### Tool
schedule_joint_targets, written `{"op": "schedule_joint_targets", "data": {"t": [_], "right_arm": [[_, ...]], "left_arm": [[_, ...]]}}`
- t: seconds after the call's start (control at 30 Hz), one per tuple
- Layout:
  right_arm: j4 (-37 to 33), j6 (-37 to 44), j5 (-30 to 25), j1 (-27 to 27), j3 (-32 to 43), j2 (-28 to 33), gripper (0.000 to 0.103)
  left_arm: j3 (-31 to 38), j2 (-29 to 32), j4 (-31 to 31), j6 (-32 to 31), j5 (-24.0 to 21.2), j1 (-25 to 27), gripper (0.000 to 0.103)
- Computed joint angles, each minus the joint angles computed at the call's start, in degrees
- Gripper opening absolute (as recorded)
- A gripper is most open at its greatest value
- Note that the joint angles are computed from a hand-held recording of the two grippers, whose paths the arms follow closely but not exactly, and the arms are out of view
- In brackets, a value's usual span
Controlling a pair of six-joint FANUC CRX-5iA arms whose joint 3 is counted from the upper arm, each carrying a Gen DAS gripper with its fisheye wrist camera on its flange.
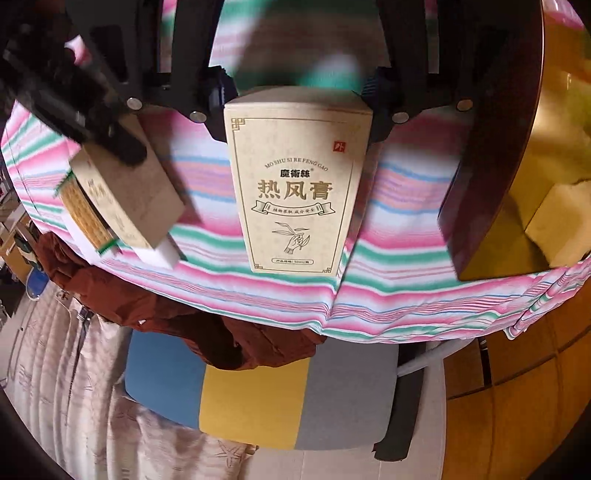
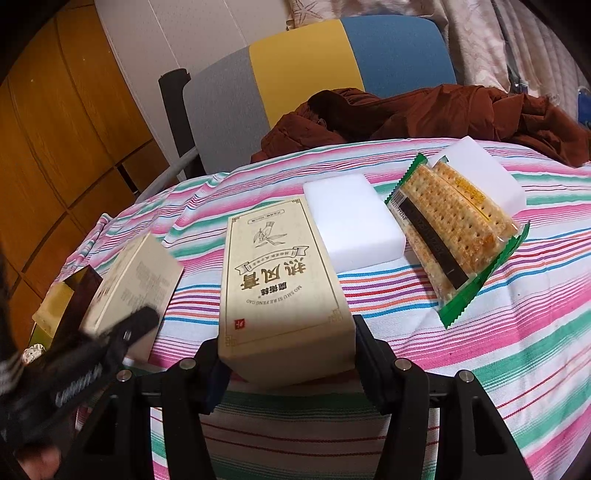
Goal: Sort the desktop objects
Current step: 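Lift both cream medicine boxes and carry them toward the gold tray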
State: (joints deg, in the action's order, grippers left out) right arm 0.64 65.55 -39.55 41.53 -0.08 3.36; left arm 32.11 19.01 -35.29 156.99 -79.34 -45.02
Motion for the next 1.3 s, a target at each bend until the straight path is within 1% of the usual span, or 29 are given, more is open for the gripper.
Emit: {"op": "schedule_joint_targets", "data": {"t": [0.13,0.23,0.33,0.47,0.5,0.53,0.57,0.6,0.67,0.83,0.93,1.0,1.07,1.17,1.3], "right_arm": [[2.38,-3.24,0.13,0.95,-2.55,-2.47,0.058],[5.24,-5.60,-0.58,2.74,-5.37,-5.27,0.058],[10.27,-9.44,-1.61,5.45,-9.47,-8.25,0.058],[13.83,-14.43,-0.64,7.63,-15.06,-12.56,0.058],[15.42,-15.71,-0.36,8.34,-16.59,-13.74,0.059],[16.13,-16.41,-0.15,8.79,-17.55,-14.57,0.059],[16.09,-16.68,0.31,9.03,-18.38,-15.44,0.061],[15.82,-16.69,0.76,9.09,-18.91,-16.03,0.066],[16.84,-18.01,1.42,9.34,-19.84,-16.72,0.069],[19.73,-20.34,1.53,9.31,-19.24,-16.48,0.069],[18.95,-18.73,-0.23,8.95,-16.78,-15.04,0.068],[16.96,-16.59,-2.44,8.69,-14.50,-13.64,0.061],[16.04,-15.63,-3.62,8.72,-13.46,-12.94,0.056],[17.61,-16.68,-4.21,9.50,-13.54,-12.57,0.055],[16.45,-16.32,-4.89,9.70,-12.74,-12.23,0.055]], "left_arm": [[-1.79,-1.44,-0.40,0.48,-0.02,-1.93,0.053],[-3.41,-2.70,-0.01,0.92,0.84,-3.36,0.053],[-4.91,-3.85,-0.24,1.62,1.39,-5.07,0.053],[-6.35,-4.95,-0.91,2.26,1.95,-7.38,0.054],[-7.01,-5.34,-0.48,1.95,2.85,-7.60,0.056],[-7.86,-5.85,0.27,1.69,4.06,-7.52,0.060],[-8.07,-6.06,0.20,1.85,4.18,-7.60,0.061],[-8.28,-6.27,0.14,2.01,4.31,-7.67,0.062],[-8.18,-6.47,-0.06,2.49,3.77,-7.50,0.064],[-7.18,-6.40,0.19,1.99,2.55,-6.01,0.064],[-7.81,-6.86,1.39,0.99,4.14,-4.96,0.064],[-7.89,-6.69,2.24,-0.15,4.90,-4.41,0.064],[-8.41,-6.77,3.04,-1.00,6.18,-3.98,0.064],[-9.18,-6.89,4.06,-1.46,7.73,-3.55,0.064],[-10.07,-7.12,5.10,-1.72,9.25,-3.24,0.063]]}}
